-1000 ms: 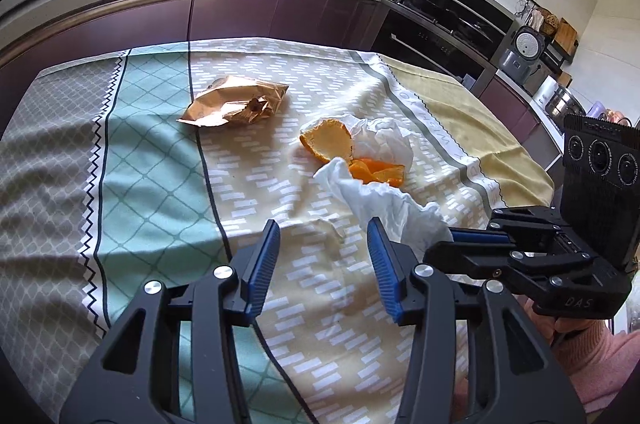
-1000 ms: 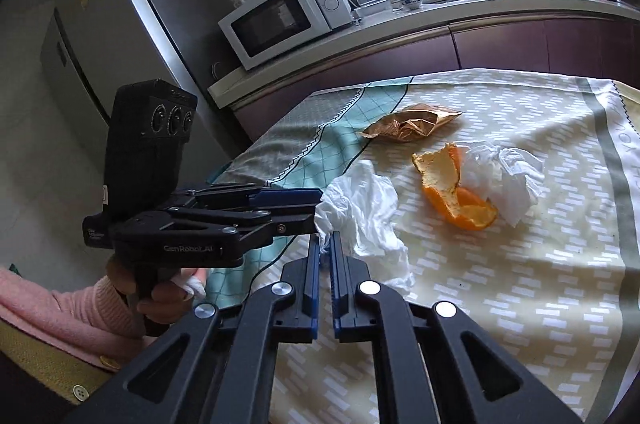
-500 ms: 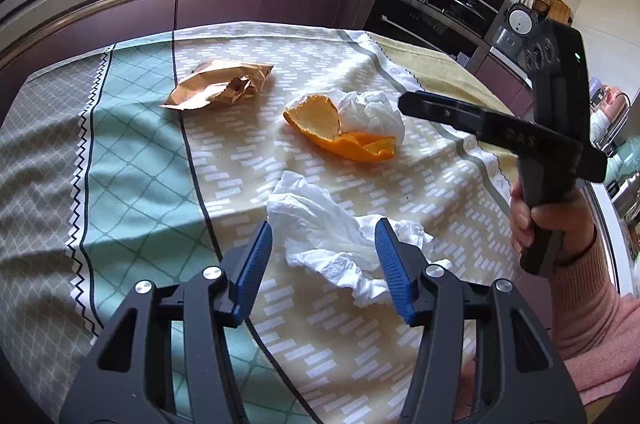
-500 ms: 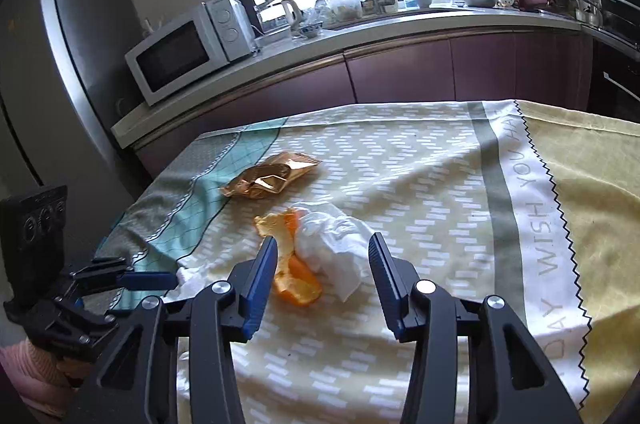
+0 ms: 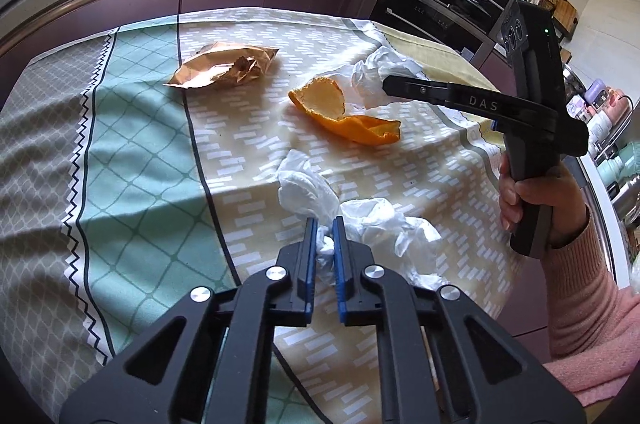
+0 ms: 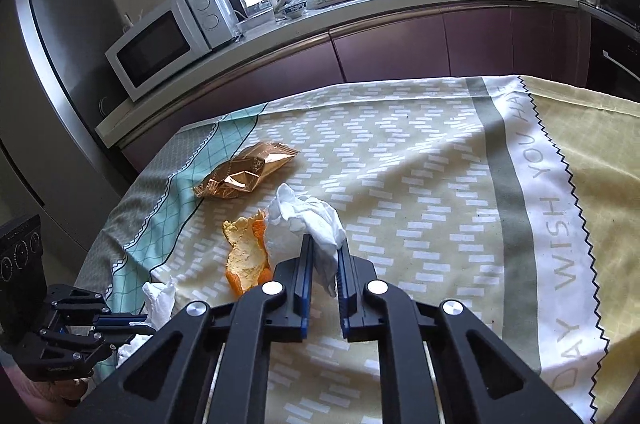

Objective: Collect trash
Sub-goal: 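Grasp white tissues with the right gripper while the left gripper grasps another tissue, then carry the white tissues to the teal bin with both grippers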

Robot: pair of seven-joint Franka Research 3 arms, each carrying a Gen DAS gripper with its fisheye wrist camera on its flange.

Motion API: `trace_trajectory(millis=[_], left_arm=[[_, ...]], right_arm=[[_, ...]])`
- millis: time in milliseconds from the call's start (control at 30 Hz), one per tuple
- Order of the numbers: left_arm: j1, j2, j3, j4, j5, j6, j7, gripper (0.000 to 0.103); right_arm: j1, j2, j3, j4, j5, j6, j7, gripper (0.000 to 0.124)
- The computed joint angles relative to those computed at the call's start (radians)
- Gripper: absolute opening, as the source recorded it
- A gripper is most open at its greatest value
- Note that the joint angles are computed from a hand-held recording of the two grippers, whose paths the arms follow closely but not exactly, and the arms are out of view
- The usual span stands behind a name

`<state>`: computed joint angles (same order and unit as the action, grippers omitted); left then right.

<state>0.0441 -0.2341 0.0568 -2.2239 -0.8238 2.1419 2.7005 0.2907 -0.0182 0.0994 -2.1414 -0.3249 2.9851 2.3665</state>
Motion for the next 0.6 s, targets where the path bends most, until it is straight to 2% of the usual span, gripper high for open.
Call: trace_trajectory(millis=[267, 467, 600], left_arm=[[0.018, -0.033, 0.034, 0.004, -0.054, -0.020, 0.020, 0.007], [0.039, -0.052, 0.061, 0.010, -0.085, -0.024, 0.028, 0.007], [0.057, -0.063, 0.080, 0.014, -0.096, -0.020, 0.038, 0.007]], right_arm=[[-0.052, -0.051, 0.036, -0.013, -0.173, 0.041, 0.162, 0.007], [-0.063, -0.058, 0.074, 0.006, -0.208, 0.074, 0.173, 0.007], [-0.035, -0.037, 0.082, 0.036, -0.165, 0.091, 0.114, 0.007]])
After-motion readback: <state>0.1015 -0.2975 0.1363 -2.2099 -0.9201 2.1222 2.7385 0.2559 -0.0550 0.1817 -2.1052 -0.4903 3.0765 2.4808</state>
